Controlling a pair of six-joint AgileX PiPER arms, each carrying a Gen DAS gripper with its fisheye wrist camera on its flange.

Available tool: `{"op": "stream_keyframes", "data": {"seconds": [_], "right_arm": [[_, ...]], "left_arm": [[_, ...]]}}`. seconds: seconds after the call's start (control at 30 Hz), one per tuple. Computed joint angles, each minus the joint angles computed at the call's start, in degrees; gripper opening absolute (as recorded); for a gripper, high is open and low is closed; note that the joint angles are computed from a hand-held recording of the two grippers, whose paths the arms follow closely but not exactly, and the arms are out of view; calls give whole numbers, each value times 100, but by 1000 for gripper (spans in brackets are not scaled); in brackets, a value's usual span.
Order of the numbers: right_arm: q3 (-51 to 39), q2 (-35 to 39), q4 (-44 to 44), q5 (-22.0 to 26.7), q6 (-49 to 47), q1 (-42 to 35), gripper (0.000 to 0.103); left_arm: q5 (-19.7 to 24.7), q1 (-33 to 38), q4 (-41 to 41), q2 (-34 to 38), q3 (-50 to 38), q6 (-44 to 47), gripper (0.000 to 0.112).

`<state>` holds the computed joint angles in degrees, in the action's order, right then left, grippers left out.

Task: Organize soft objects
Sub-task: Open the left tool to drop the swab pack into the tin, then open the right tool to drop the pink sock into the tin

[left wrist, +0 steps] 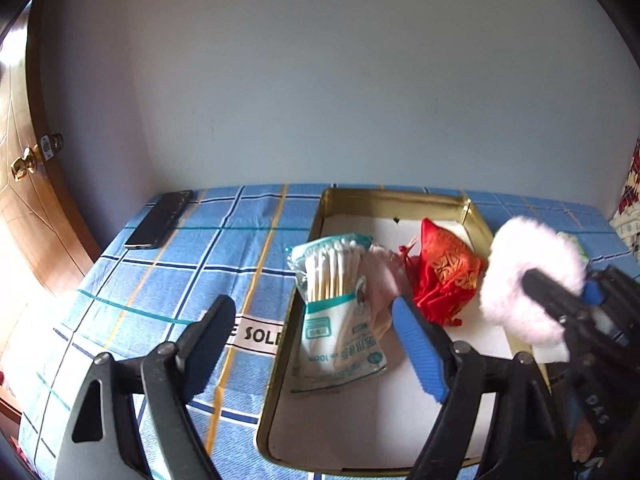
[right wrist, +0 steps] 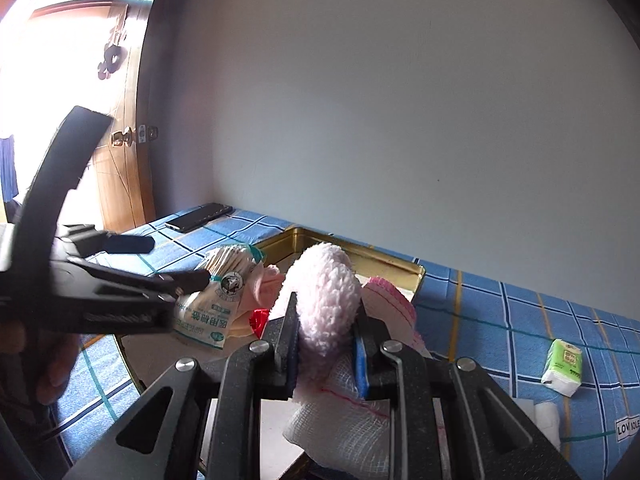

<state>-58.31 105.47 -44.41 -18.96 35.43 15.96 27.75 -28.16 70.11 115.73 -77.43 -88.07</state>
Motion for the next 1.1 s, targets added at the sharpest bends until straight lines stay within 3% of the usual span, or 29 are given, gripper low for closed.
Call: {"op": "stream_keyframes", "data": {"seconds": [0.27, 0.33, 0.5, 0.67, 1.1], "right_arm": [[-255, 157, -1073, 156, 1021, -8, 26], [-325, 187, -1299, 189, 1265, 20, 41], [-128, 24, -478, 208, 404, 94, 54], [46, -180, -766, 48, 838, -146, 55], [504, -526, -560, -152, 507, -742, 56]], "left_arm": [[80, 51, 625, -532, 628, -956, 85], [84, 102, 654, -572, 648, -1030, 88], [119, 113, 836, -664, 776, -1285, 98], [201, -85, 693, -574, 637, -1098, 98], [617, -733, 97, -114, -186, -361, 98]]}}
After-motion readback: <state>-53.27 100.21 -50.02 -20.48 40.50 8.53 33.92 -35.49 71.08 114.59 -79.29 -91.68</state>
